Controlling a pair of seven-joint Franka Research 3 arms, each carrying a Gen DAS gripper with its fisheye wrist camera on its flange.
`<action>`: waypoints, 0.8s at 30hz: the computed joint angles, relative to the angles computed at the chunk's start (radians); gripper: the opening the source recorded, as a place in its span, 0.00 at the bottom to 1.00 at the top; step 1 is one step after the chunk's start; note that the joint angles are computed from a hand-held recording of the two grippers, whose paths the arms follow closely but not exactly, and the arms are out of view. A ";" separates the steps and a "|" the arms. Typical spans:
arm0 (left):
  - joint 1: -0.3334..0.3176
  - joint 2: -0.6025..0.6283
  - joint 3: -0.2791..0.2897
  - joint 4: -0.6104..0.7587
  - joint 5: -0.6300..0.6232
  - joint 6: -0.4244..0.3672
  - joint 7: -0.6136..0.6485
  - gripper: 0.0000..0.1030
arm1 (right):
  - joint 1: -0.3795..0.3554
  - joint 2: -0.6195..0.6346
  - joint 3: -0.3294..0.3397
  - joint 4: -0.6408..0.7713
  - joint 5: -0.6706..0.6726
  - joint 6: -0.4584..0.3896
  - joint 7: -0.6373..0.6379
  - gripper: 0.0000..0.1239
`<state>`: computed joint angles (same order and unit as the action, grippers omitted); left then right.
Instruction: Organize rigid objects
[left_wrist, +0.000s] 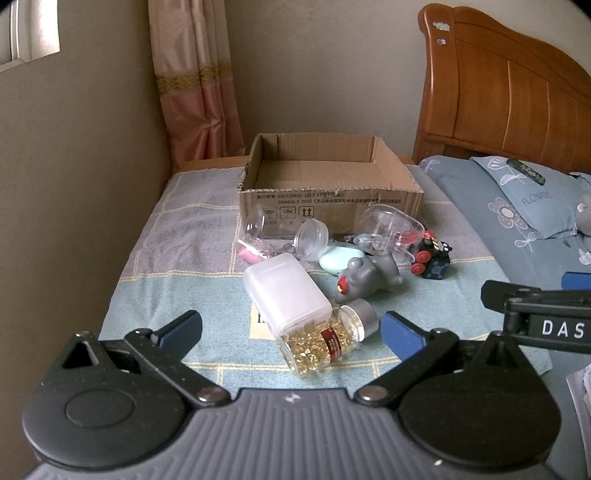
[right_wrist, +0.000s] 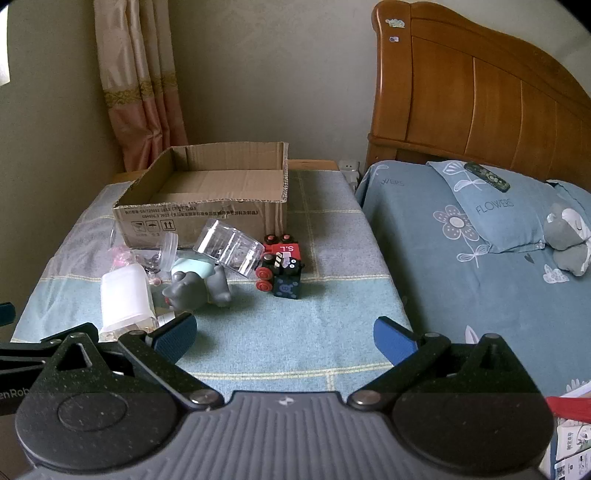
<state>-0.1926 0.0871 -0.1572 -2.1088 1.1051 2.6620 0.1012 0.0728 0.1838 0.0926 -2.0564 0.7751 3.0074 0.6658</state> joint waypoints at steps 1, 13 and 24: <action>0.000 0.000 0.000 0.000 0.000 0.000 0.000 0.99 | -0.003 -0.003 0.003 -0.004 0.007 0.001 -0.007 0.83; 0.001 -0.001 0.001 -0.003 0.004 0.005 -0.002 0.99 | -0.002 -0.004 0.002 -0.003 0.019 -0.002 -0.018 0.83; 0.001 0.001 0.001 -0.001 0.007 0.004 -0.004 0.99 | -0.002 -0.003 0.001 -0.002 0.026 -0.002 -0.022 0.83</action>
<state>-0.1914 0.0882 -0.1563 -2.1102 1.1123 2.6663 0.0968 0.0712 0.1806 0.0937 -2.0581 0.8009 3.0051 0.6437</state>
